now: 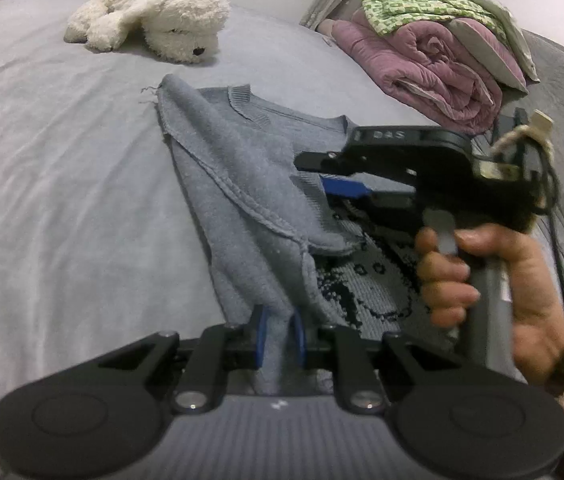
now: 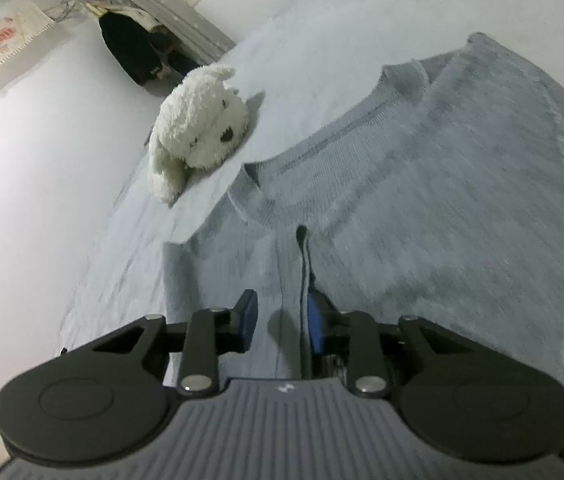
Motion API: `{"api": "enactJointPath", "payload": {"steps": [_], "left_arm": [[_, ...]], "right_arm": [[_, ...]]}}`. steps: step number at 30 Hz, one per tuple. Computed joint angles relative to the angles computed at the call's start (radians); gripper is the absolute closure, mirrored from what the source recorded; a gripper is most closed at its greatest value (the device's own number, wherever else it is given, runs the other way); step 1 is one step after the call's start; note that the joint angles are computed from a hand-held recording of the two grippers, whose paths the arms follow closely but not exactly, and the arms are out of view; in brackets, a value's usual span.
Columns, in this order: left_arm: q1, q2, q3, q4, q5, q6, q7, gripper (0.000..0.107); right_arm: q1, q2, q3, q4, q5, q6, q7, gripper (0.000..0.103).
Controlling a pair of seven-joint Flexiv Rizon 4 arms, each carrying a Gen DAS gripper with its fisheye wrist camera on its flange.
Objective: Fold clothes
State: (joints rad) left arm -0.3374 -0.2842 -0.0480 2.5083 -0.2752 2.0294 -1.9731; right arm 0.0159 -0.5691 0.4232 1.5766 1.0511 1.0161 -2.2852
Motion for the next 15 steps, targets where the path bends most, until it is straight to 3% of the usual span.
{"api": "enactJointPath", "payload": {"steps": [5,11,15], "left_arm": [[-0.014,-0.001,0.009,-0.003,-0.014,-0.005,0.015,0.092],[-0.029,0.0,0.017,-0.001,-0.032,-0.008,0.031,0.092],[-0.041,0.0,0.021,-0.002,-0.048,-0.011,0.043,0.092]], "right_arm": [[0.022,0.007,0.011,0.011,0.01,0.091,-0.064,0.096],[-0.017,0.059,0.083,0.025,0.156,0.234,-0.35,0.097],[0.036,0.074,0.052,0.03,0.16,0.313,-0.408,0.097]]}}
